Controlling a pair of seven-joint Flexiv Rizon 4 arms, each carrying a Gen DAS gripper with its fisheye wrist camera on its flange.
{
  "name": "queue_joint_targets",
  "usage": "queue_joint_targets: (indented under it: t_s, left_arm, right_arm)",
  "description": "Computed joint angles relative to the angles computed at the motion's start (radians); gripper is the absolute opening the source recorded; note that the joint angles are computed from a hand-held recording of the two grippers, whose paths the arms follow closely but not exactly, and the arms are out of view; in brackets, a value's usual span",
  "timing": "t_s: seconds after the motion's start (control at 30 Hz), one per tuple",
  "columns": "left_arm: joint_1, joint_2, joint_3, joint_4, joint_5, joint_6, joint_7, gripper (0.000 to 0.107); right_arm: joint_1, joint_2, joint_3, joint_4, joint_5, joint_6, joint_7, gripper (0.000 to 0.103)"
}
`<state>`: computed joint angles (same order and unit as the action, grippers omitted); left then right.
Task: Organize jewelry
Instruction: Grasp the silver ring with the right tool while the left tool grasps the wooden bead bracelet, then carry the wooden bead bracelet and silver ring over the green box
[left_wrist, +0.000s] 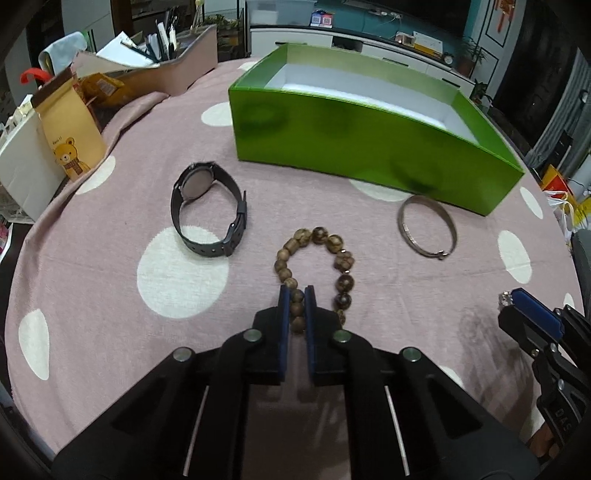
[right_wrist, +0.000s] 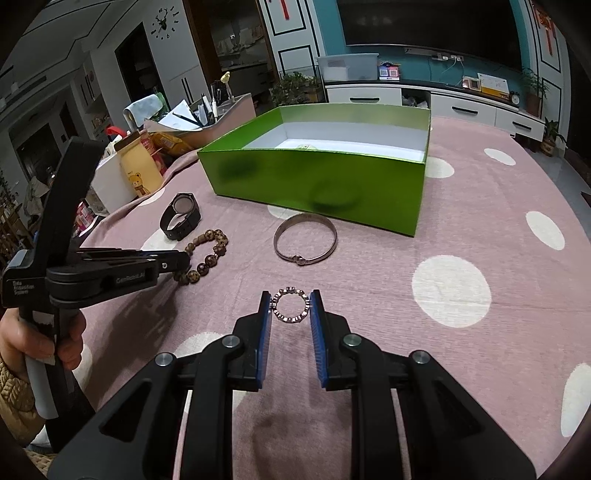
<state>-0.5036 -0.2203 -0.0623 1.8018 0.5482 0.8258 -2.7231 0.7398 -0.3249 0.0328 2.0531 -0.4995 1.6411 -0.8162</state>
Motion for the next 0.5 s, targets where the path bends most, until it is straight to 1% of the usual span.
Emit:
queue_joint_targets:
  t_s: [0.5]
  left_arm:
    - [-0.026, 0.066, -0.039, -0.05, 0.096, -0.034, -0.019, 0.007]
  right_arm:
    - [0.107, 0.058, -0.139, 0.05, -0.054, 0.05, 0.069, 0.021]
